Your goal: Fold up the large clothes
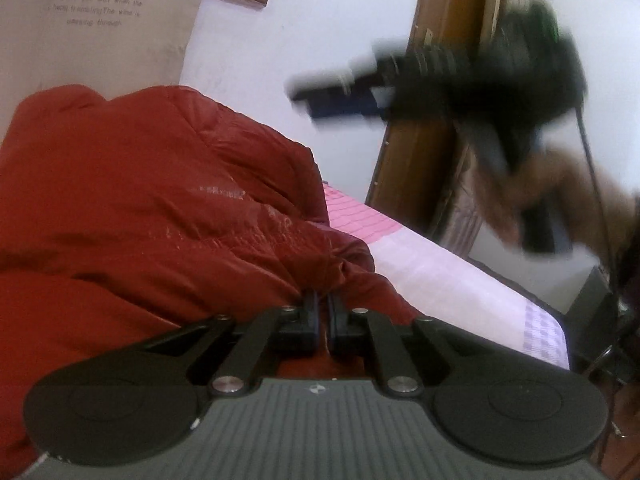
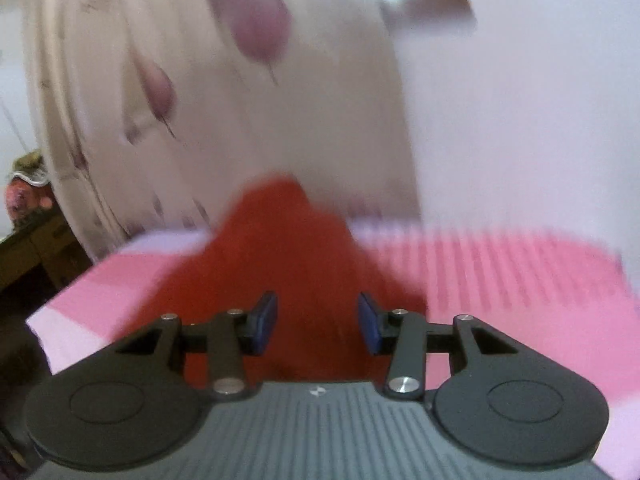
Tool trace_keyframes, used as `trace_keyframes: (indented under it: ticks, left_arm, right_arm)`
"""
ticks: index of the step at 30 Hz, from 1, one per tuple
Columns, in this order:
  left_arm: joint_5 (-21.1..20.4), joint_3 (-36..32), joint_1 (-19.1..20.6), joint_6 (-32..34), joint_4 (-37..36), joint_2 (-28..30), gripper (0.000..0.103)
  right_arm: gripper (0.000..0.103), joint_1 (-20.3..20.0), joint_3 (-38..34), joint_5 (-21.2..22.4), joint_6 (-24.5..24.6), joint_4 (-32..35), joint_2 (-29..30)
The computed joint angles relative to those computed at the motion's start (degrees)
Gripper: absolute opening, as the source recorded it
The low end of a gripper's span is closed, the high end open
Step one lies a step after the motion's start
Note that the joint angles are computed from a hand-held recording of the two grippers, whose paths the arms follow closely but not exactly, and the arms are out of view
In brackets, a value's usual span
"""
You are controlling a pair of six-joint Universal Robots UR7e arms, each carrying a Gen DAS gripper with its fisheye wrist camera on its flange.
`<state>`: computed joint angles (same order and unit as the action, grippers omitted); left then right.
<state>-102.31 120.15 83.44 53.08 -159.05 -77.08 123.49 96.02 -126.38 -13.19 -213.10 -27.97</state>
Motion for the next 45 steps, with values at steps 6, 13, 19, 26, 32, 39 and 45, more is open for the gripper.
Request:
trace_keyframes:
  ticks: [6, 13, 19, 26, 32, 39, 45]
  left_arm:
    - [0.54, 1.07, 0.06, 0.77, -2.04, -0.02, 0.014]
    - [3.90, 2.67, -2.09, 0.09, -4.39, -0.06, 0.014]
    - [4.93, 2.82, -2.49, -0.30, -5.37, 0.34, 0.014]
    - [5.93, 3.04, -2.83, -0.24, -5.19, 0.30, 0.013]
    - [7.93, 3.34, -3.75, -1.05, -5.61, 0.41, 0.013]
    - [8.95, 3.01, -3.89, -1.23, -6.14, 1.27, 0.013]
    - [8.95, 3.23, -3.97, -1.24, -6.76, 1.33, 0.013]
  right_arm:
    - [0.041, -1.20, -14.91, -2.86, -6.46, 19.64, 5.03]
    - [0.042, -6.28, -15.18, -0.07, 2.54, 30.40, 4.65]
    - [0.050, -7.00, -18.26, -1.86, 4.10, 34.11, 6.78]
    - [0.083, -9.72, -13.69, 1.41, 9.86, 25.07, 6.55]
    - [0.087, -9.42, -13.22, 0.07, 10.03, 22.31, 7.02]
    - [0.097, -8.30, -12.80, -3.55, 10.04, 17.31, 7.52]
    - [0.098, -5.44, -6.49, -3.93, 7.90, -1.63, 6.63]
